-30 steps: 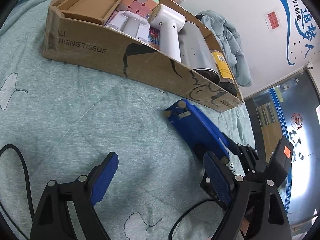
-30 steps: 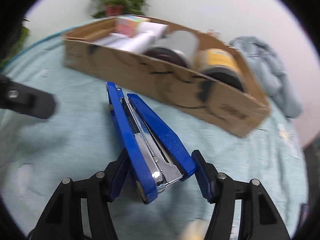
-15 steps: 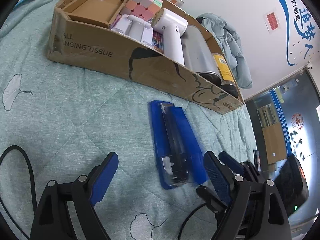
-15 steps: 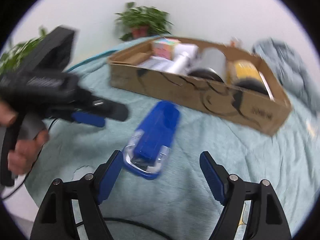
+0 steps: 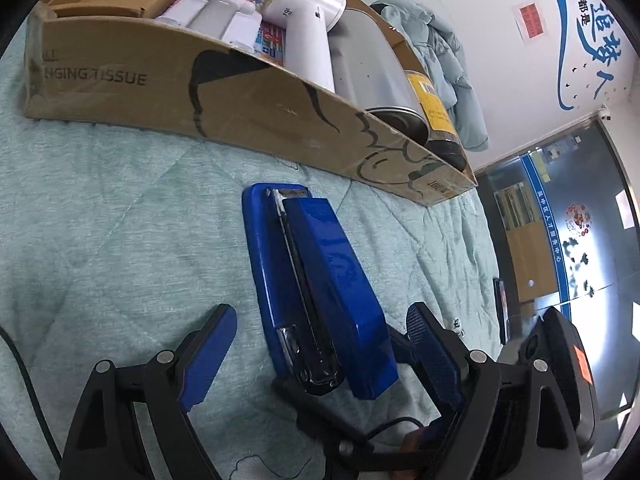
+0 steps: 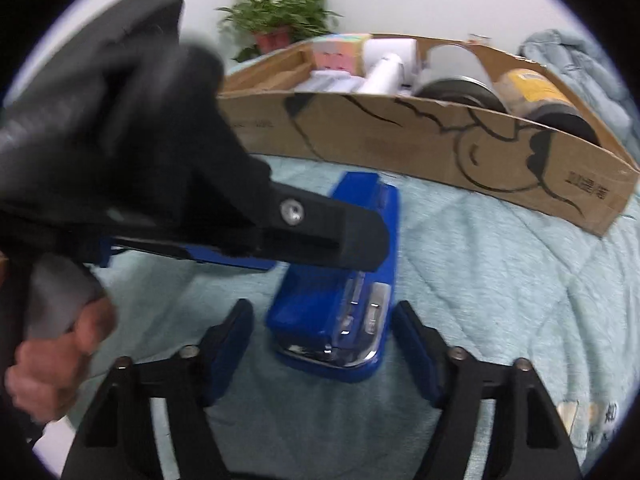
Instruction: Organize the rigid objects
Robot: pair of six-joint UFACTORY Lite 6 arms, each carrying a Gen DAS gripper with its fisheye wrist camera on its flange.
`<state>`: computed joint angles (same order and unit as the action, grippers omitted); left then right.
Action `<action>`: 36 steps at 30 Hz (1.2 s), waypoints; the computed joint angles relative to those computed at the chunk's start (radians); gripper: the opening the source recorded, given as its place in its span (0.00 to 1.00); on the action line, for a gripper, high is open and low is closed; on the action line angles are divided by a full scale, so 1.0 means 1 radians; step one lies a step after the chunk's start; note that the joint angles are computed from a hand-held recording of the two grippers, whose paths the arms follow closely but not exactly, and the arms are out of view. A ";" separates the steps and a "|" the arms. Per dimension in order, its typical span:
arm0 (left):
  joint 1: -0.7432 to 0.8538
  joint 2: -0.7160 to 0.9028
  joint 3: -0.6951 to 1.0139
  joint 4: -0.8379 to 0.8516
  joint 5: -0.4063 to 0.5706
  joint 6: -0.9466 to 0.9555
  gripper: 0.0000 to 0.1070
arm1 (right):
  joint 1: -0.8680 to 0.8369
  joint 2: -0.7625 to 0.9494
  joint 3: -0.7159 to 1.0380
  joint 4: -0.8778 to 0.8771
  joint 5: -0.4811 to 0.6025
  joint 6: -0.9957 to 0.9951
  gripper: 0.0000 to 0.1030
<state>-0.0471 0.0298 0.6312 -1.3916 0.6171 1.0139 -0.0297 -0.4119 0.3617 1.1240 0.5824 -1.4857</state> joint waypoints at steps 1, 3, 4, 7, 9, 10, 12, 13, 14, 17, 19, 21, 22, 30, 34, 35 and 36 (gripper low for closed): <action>-0.003 0.005 0.004 -0.005 -0.002 0.005 0.81 | 0.014 -0.017 -0.008 -0.006 -0.025 0.025 0.59; -0.008 0.012 0.010 -0.009 -0.005 0.002 0.81 | -0.007 -0.014 -0.004 -0.009 0.001 0.045 0.58; -0.007 0.013 0.010 -0.011 -0.004 0.004 0.81 | -0.025 -0.002 0.006 -0.010 0.024 0.054 0.58; -0.008 0.011 0.004 -0.028 -0.007 0.015 0.79 | -0.133 0.039 0.047 -0.055 0.160 0.109 0.58; -0.014 0.001 0.001 -0.009 -0.009 -0.004 0.77 | -0.196 0.102 0.091 -0.074 0.266 0.142 0.58; -0.011 -0.001 -0.001 -0.005 -0.003 -0.002 0.68 | -0.214 0.125 0.108 -0.086 0.305 0.158 0.58; -0.015 0.015 0.004 -0.014 0.028 0.016 0.60 | -0.233 0.153 0.127 -0.108 0.358 0.189 0.58; -0.026 0.006 -0.001 -0.018 0.017 0.018 0.60 | -0.233 0.148 0.122 -0.113 0.366 0.201 0.58; -0.035 -0.006 -0.007 -0.017 0.006 0.019 0.59 | -0.235 0.149 0.126 -0.118 0.372 0.208 0.58; -0.045 -0.038 -0.022 -0.007 -0.012 0.003 0.59 | -0.238 0.183 0.167 -0.129 0.388 0.213 0.57; -0.051 -0.060 -0.030 0.013 -0.023 -0.017 0.59 | -0.210 0.163 0.143 -0.115 0.364 0.214 0.57; -0.048 -0.089 -0.039 0.031 -0.027 -0.036 0.58 | -0.170 0.182 0.161 -0.094 0.336 0.214 0.57; -0.044 -0.104 -0.043 0.037 -0.027 -0.042 0.58 | -0.160 0.168 0.158 -0.093 0.331 0.220 0.57; 0.007 -0.241 0.006 0.200 0.016 -0.189 0.47 | -0.118 0.091 0.182 -0.081 0.334 0.245 0.55; 0.049 -0.255 0.049 0.251 0.047 -0.220 0.46 | -0.075 0.086 0.217 -0.060 0.317 0.253 0.55; 0.064 -0.254 0.061 0.255 0.062 -0.222 0.46 | -0.057 0.093 0.224 -0.050 0.304 0.252 0.55; 0.079 -0.255 0.073 0.264 0.077 -0.225 0.46 | -0.054 0.085 0.226 -0.051 0.303 0.255 0.55</action>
<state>0.0322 -0.2250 0.7038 -1.1278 0.6938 0.7886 -0.0834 -0.3270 0.5879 1.0728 0.8858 -1.2309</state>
